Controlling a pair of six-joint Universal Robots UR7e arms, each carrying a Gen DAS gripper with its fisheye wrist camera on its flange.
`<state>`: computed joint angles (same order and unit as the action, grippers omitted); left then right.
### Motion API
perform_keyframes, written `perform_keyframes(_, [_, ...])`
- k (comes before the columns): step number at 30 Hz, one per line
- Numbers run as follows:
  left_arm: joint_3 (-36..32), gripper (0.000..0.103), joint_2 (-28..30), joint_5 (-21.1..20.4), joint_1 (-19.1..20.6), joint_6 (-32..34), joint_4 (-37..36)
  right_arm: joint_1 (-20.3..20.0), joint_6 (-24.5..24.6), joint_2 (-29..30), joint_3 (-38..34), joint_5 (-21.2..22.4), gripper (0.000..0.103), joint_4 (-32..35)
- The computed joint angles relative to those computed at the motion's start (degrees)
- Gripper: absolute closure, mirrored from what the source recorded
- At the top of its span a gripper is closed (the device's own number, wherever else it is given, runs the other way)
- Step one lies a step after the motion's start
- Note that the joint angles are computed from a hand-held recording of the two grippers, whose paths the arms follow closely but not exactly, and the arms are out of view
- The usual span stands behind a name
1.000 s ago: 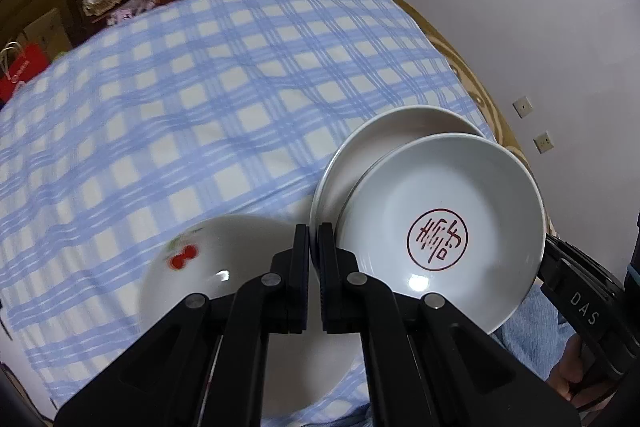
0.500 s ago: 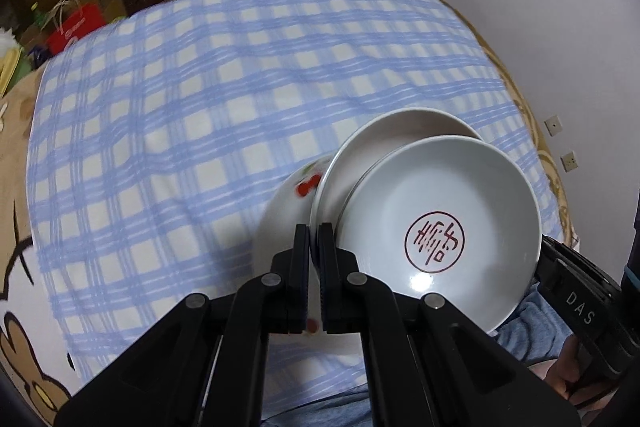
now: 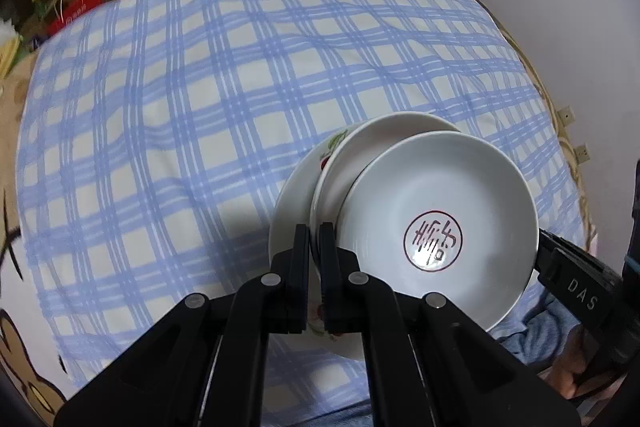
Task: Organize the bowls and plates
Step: 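Lower the red-patterned bowl into the stacked bowls and open both tools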
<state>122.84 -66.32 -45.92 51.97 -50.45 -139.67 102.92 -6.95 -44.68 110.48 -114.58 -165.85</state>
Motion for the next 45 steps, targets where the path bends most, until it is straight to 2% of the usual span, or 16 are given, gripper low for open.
perform_keyframes(5, [1.53, 0.099, 0.57, 2.58, -0.64, 2.56, -3.47, -0.39, -1.49, 0.02, 0.62, 0.97, 0.096, -1.76])
perform_keyframes(11, [2.81, 0.099, 0.35, 3.11, -0.51, 3.95, -6.94, -0.30, -1.95, 0.43, 0.82, 1.37, 0.096, -3.36])
perform_keyframes(19, [3.41, 0.099, 0.63, 4.60, -0.96, 4.97, -8.11, 0.07, -2.89, 0.69, 1.22, 0.84, 0.095, -4.84])
perform_keyframes(28, [3.40, 0.093, 0.86, 7.57, -2.06, 2.49, -5.19, 0.63, -5.20, 0.94, 1.37, -0.30, 0.094, -5.87])
perform_keyframes(45, [4.28, 0.087, -0.05, 8.31, -2.76, -0.55, -3.19, 0.75, -4.81, 0.58, 2.02, -0.88, 0.093, -5.70])
